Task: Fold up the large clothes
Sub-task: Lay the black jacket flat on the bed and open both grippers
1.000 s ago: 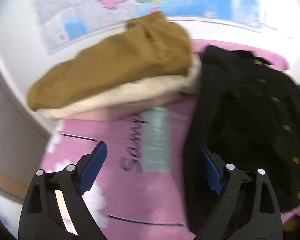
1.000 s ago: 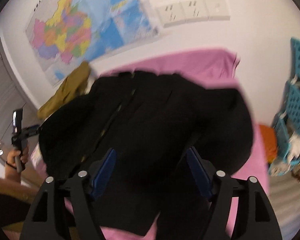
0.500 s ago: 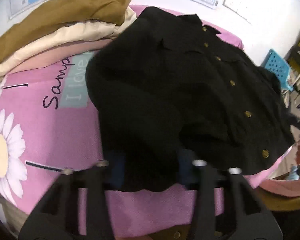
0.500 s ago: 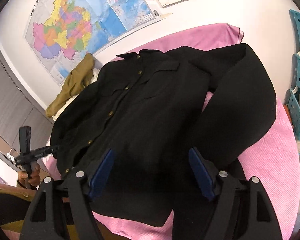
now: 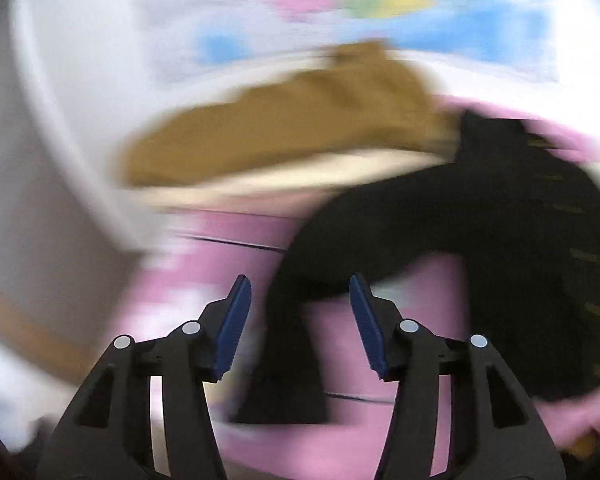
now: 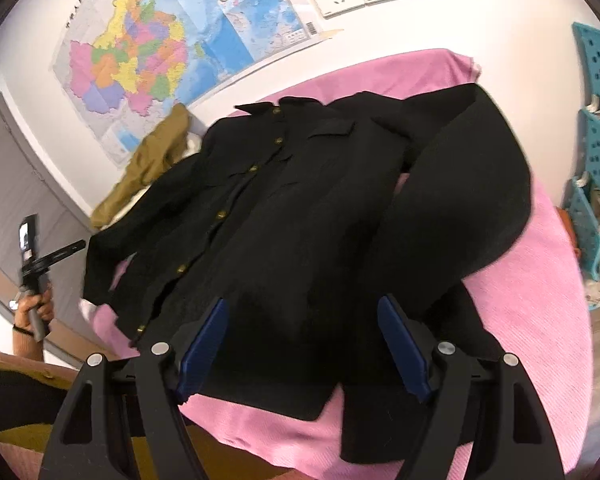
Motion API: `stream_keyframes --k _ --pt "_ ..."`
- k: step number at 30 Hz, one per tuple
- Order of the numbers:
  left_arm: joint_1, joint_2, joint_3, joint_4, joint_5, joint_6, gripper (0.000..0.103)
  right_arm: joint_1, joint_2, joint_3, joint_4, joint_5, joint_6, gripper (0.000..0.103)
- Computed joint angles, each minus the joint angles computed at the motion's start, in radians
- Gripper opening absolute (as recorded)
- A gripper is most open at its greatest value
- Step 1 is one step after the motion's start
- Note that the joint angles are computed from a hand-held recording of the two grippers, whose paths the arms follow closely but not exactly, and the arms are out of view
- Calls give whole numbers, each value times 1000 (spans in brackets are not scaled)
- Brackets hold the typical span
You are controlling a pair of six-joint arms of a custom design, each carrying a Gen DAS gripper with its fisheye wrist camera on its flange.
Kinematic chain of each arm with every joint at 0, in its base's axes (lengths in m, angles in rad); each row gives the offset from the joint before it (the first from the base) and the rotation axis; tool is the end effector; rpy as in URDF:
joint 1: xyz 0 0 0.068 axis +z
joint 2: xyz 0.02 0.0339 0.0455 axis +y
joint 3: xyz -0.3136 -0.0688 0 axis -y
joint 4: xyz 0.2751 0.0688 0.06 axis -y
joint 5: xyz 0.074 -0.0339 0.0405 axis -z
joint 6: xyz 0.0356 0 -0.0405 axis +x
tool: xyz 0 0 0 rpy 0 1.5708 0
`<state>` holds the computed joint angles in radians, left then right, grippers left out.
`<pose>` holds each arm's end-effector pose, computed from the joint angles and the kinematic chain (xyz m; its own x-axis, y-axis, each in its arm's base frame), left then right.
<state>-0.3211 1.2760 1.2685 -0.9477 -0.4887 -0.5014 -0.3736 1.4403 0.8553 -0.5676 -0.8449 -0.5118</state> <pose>0.2570 -0.0679 0.3854 -0.6896 -0.2179 -0.6906 -0.3536 0.9336 0.0586 0.2716 -0.0779 0.2333 -0.7219 -0.0662 -0.6888 -0.4520 0.7988 0.3970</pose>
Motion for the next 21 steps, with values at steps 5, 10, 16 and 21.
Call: stream_keyframes --k 5,10,16,21 --pt "-142 -49 -153 233 190 115 73 35 -59 -53 85 170 3 74" --pt "-174 -6 -199 341 297 153 80 113 -66 -87 214 437 27 31" --pt "-153 -52 -282 391 369 178 85 75 -29 -47 283 574 122 33" --pt "-142 -74 -321 398 408 201 90 -17 -165 -99 165 202 33 71"
